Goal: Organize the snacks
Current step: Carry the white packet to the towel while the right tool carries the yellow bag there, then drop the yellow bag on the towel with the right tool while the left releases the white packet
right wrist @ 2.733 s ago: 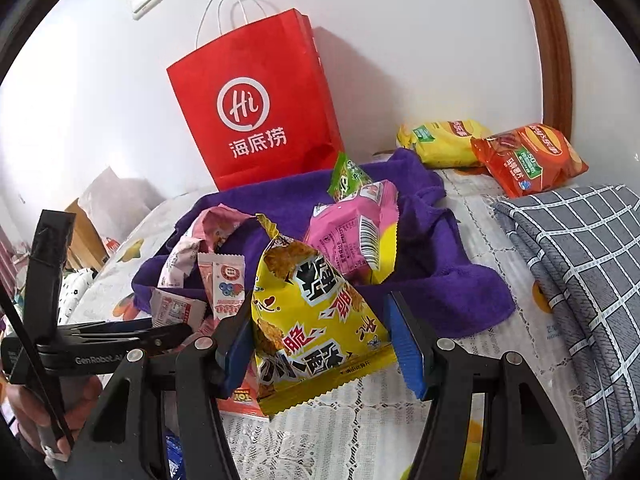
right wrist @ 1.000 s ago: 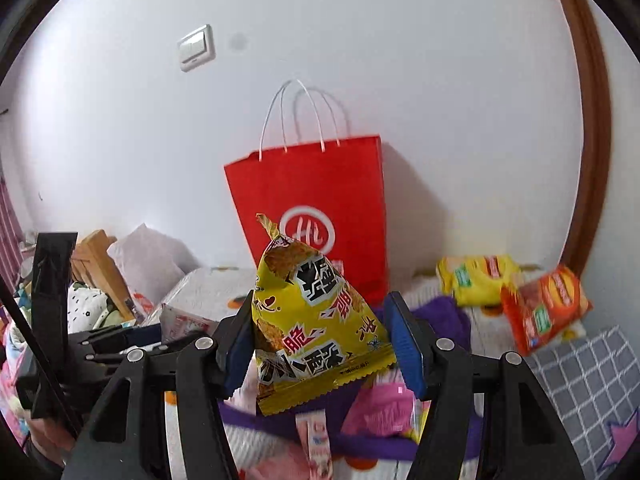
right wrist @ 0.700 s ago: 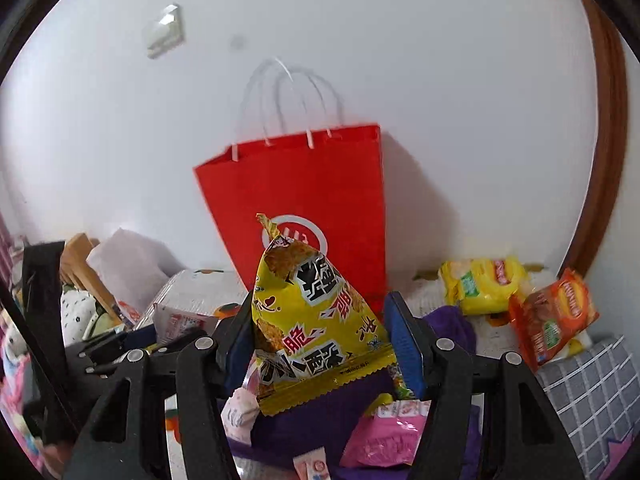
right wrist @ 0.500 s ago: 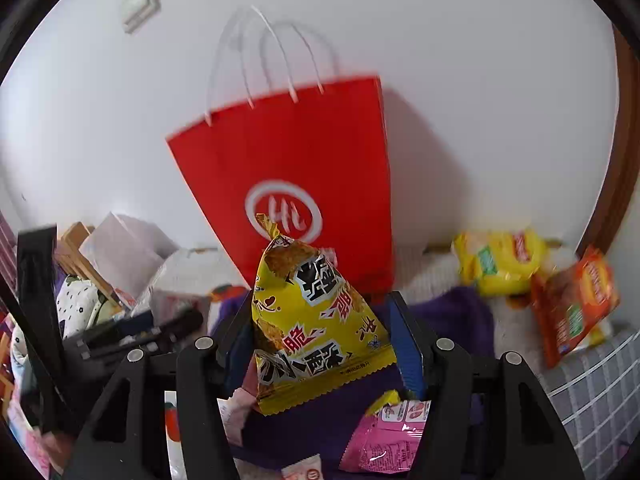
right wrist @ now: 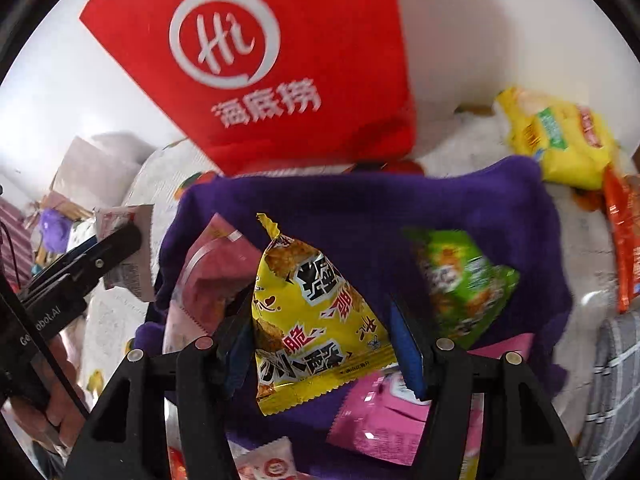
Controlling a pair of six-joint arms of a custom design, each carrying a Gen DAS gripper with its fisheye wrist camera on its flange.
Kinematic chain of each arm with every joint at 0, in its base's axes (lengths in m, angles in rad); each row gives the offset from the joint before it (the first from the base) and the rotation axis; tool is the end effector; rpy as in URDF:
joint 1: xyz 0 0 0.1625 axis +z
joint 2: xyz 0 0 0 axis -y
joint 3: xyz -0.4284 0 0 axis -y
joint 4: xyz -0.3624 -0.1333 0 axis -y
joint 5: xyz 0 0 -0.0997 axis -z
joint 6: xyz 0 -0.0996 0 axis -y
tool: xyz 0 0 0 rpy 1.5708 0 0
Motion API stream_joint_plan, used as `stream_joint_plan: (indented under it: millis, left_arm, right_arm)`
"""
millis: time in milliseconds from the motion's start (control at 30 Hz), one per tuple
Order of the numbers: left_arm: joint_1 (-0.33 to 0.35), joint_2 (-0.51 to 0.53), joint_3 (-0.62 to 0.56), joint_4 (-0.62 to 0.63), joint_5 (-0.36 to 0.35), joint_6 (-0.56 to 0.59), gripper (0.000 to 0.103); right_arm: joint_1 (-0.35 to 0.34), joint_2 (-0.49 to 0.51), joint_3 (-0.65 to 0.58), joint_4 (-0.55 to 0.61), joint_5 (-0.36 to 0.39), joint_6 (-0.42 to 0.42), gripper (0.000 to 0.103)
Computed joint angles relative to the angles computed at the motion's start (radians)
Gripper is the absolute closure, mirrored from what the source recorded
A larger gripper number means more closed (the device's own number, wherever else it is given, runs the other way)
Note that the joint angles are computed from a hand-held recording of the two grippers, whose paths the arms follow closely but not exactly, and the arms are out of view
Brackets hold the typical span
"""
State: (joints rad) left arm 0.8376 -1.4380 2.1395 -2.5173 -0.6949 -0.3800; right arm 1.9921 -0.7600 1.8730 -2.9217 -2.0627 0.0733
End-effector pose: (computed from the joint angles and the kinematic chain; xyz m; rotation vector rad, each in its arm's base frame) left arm -0.1424 -0.4716 0.3156 0.2839 2.3743 -0.8401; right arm 0.3193 -0.5016 0.0707 0.3852 -2.6565 0.4758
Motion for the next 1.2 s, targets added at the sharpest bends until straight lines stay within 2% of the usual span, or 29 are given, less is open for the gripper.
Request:
stream_joint_plan:
  millis: [267,433,567,667,833,1100,1200]
  left_arm:
    - [0.011,0.008,-0.018,0.041,-0.028,-0.03,0.051]
    - [0.008,0.004,-0.018,0.043,-0.053,-0.03,0.051]
    - [0.007,0.004,-0.018,0.044,-0.07,-0.03,0.051]
    - [0.01,0.004,-0.017,0.032,-0.11,-0.014,0.051]
    - [0.019,0.011,-0.019,0.021,-0.208,0.018,0.051]
    - [0.033,0.034,-0.011,-0.014,-0.299,0.035,0.049]
    - [0.032,0.042,-0.012,-0.01,-0.308,0.039,0.05]
  right_arm:
    - [0.009,0.049,-0.038,0.047,-0.042,-0.001,0.041]
    - [0.01,0.042,-0.045,0.058,-0.019,-0.005,0.029]
    - [0.025,0.015,-0.023,0.028,-0.038,-0.011,0.029]
    - [0.036,-0.015,0.003,-0.018,-0.057,-0.019,0.029]
    - [0.06,-0.049,0.036,-0.092,-0.159,-0.043,0.027]
    - [0.043,-0.106,0.074,-0.139,-0.155,-0.007,0.027]
    - [0.042,-0.11,0.076,-0.139,-0.154,0.001,0.027]
